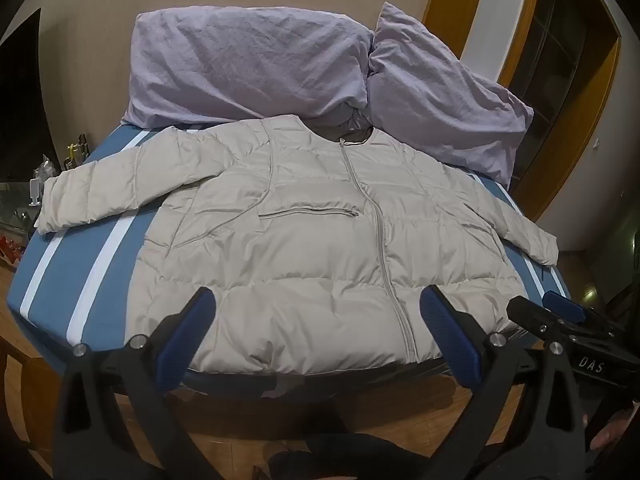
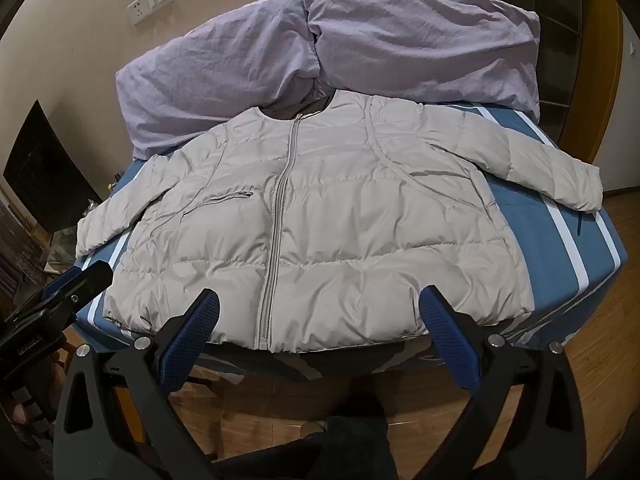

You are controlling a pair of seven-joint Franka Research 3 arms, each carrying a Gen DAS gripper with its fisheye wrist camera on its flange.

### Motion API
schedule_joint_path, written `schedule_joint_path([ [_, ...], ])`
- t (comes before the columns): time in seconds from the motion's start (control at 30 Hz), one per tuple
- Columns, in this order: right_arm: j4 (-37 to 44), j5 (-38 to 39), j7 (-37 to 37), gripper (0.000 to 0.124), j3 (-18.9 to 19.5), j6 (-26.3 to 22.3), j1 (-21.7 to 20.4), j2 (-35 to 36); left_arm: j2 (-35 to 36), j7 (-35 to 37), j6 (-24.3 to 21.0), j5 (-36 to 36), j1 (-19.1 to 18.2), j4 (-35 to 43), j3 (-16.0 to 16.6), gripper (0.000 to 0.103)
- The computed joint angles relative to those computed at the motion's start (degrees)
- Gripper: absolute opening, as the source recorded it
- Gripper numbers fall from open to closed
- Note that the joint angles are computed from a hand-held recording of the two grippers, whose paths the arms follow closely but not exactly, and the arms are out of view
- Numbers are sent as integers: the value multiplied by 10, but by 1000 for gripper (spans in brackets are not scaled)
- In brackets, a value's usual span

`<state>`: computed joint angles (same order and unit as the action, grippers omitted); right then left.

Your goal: Fold large clothes

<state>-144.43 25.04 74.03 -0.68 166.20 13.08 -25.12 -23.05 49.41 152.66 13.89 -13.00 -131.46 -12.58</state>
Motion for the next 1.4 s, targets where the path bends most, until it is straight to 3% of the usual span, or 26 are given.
schedule_joint_path([
  [1.4, 4, 7, -7, 101, -4, -1, 2, 6, 1, 6, -9, -9, -3, 3, 2, 101],
])
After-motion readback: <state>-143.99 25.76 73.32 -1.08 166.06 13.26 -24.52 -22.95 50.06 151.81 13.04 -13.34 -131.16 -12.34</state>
